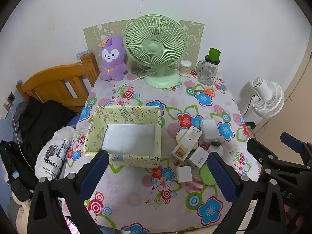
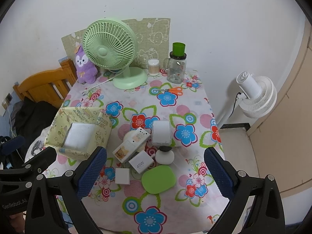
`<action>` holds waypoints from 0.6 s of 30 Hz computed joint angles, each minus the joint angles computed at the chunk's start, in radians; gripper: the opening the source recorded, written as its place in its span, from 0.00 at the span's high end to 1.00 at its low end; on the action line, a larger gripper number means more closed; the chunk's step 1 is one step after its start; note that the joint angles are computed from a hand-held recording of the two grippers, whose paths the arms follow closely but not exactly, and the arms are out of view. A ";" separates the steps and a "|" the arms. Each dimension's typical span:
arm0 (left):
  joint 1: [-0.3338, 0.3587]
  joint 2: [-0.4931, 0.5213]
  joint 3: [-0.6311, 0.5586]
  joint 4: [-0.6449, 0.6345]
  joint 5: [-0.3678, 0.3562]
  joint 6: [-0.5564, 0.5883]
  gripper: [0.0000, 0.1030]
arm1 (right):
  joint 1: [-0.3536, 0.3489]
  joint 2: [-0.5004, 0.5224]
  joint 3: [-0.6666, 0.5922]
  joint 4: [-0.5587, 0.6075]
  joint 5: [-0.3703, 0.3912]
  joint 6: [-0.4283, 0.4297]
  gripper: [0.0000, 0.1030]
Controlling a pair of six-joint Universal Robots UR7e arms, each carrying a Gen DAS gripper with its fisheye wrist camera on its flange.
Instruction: Organize rigid objects
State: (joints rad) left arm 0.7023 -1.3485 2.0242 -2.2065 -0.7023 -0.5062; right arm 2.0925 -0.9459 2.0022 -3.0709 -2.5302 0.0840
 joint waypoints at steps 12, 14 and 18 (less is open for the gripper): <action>-0.002 0.003 -0.002 -0.011 0.010 0.019 0.01 | 0.003 0.001 -0.007 -0.007 0.004 -0.005 0.03; -0.002 0.004 -0.003 -0.015 0.012 0.025 0.01 | 0.009 0.007 -0.011 -0.018 -0.010 -0.015 0.03; -0.003 0.005 -0.001 -0.025 0.018 0.033 0.01 | 0.014 0.016 -0.017 -0.034 -0.023 -0.028 0.03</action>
